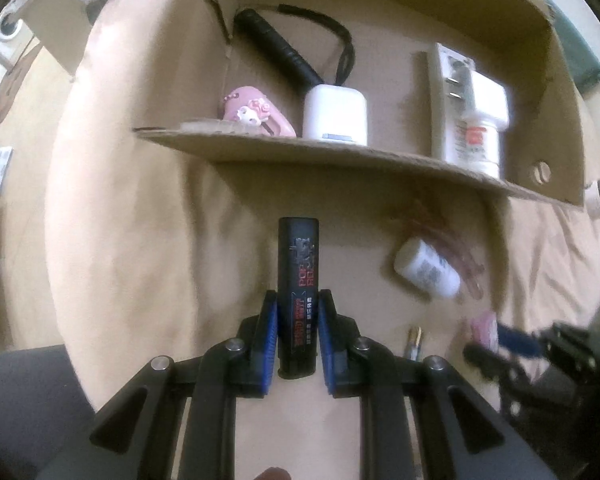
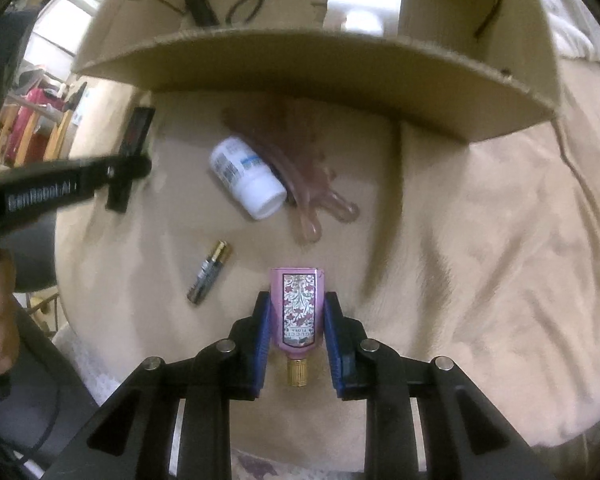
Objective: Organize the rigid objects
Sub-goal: 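Carry the power bank and pink sanitizer bottle into the box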
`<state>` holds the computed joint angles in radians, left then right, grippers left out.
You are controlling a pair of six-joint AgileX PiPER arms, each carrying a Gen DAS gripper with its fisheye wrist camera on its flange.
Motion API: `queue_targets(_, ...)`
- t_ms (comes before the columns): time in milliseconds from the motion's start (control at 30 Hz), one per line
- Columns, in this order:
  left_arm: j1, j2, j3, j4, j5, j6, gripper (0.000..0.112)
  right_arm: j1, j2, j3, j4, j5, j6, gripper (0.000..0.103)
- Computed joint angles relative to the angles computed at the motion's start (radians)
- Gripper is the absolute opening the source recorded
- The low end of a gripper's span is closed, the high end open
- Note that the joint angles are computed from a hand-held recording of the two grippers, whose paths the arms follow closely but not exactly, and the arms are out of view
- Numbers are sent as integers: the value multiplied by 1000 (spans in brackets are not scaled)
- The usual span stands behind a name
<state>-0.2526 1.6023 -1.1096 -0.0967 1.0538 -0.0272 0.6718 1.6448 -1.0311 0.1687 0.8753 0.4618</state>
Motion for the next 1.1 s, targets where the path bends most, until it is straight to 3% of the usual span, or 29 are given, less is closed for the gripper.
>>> queue_targets(100,-4,-28,4,16,11,2,17,-17,-12,-36,-10,28,-3,27)
queue_targets(433,29,-126,8,9,54,30,17,-10,-98,-20,-38,2,19,27)
queue_targets(667,54,-186,-75,-5,93,74,17,-42,-173,-21,-71,-52,50,27)
queue_targets(867,51,-132,-225,-3,134,82,17,-88,-189,-63,-94,-85,63,27)
queue_targets(1100,21,-22,-387,19,157,75,17,-176,-152,-169,-80,-30,31,27)
